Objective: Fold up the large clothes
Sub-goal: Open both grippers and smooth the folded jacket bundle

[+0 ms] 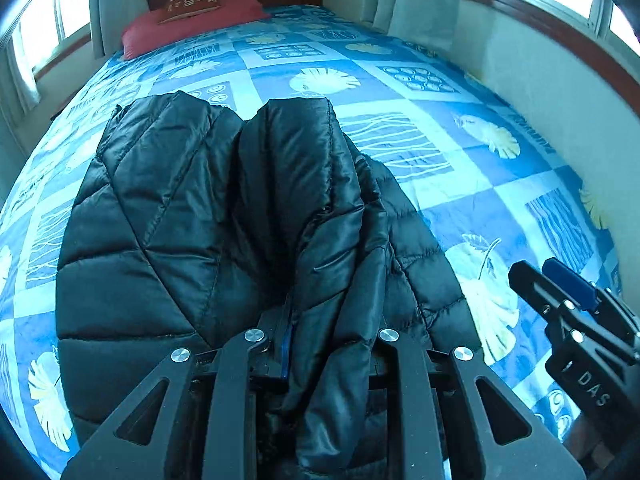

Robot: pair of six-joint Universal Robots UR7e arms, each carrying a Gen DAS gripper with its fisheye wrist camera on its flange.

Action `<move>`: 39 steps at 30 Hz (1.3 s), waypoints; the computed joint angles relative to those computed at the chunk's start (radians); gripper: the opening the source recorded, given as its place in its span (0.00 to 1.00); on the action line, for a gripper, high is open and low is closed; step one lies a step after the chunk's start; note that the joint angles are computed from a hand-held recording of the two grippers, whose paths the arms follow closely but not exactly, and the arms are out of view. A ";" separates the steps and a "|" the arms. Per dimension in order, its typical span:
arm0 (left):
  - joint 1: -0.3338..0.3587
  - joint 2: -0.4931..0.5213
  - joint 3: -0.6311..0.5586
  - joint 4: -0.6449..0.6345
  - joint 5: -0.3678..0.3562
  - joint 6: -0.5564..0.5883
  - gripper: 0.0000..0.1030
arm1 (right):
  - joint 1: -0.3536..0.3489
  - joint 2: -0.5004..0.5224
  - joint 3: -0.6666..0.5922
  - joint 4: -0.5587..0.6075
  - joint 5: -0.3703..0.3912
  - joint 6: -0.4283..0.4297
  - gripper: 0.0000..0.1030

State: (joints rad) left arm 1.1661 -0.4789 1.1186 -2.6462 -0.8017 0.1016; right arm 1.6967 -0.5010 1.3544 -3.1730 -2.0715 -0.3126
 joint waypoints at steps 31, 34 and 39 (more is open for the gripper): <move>-0.043 -0.278 0.370 -0.469 0.073 0.120 0.71 | 0.065 -0.051 0.080 -0.009 0.114 0.006 0.69; 0.013 -0.287 0.367 -0.446 0.081 0.063 0.71 | 0.070 -0.012 0.014 0.059 0.168 0.044 0.79; 0.079 -0.299 0.375 -0.366 0.031 -0.031 0.71 | 0.077 0.056 -0.117 0.274 0.113 0.115 0.80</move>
